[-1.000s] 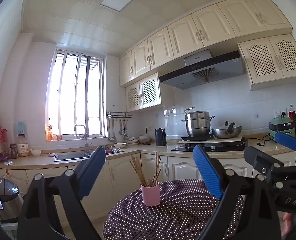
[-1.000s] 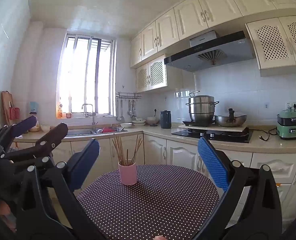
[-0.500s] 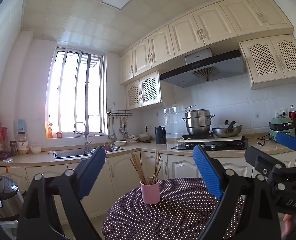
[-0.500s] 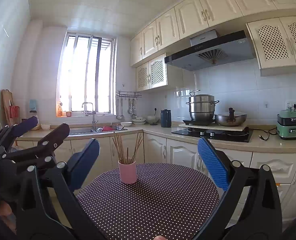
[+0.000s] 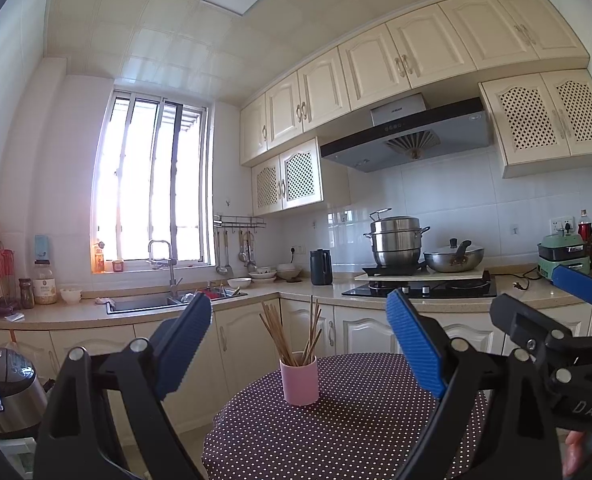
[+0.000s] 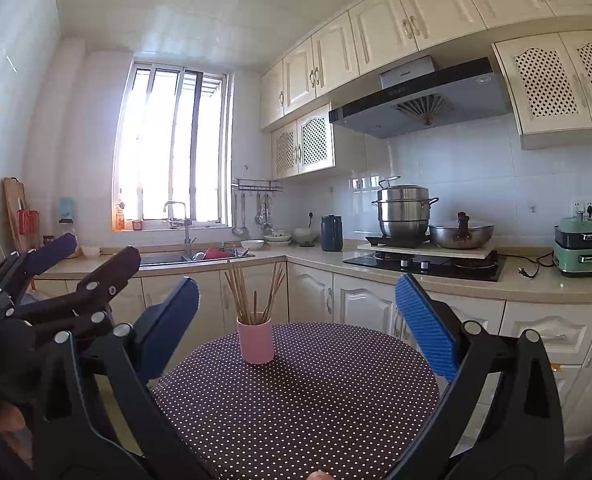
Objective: Organize utensils
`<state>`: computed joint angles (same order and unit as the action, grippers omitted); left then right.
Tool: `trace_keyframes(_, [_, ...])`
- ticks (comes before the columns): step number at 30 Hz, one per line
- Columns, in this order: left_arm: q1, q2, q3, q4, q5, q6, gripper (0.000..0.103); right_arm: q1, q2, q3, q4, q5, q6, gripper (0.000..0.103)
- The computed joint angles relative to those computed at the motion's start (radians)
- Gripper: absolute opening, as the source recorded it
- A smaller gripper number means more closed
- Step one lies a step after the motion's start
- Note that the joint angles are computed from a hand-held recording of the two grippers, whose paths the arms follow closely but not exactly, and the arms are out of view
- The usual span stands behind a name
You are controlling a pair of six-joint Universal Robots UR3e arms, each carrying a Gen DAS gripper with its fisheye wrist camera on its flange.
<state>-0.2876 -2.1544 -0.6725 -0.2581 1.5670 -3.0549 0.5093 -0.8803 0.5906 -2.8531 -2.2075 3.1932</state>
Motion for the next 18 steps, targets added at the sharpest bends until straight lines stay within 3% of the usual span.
trace_keyframes(18, [-0.011, 0.001, -0.024, 0.023, 0.011, -0.005, 0.087, -0.001, -0.013, 0.033, -0.021, 0.003, -0.003, 0.097])
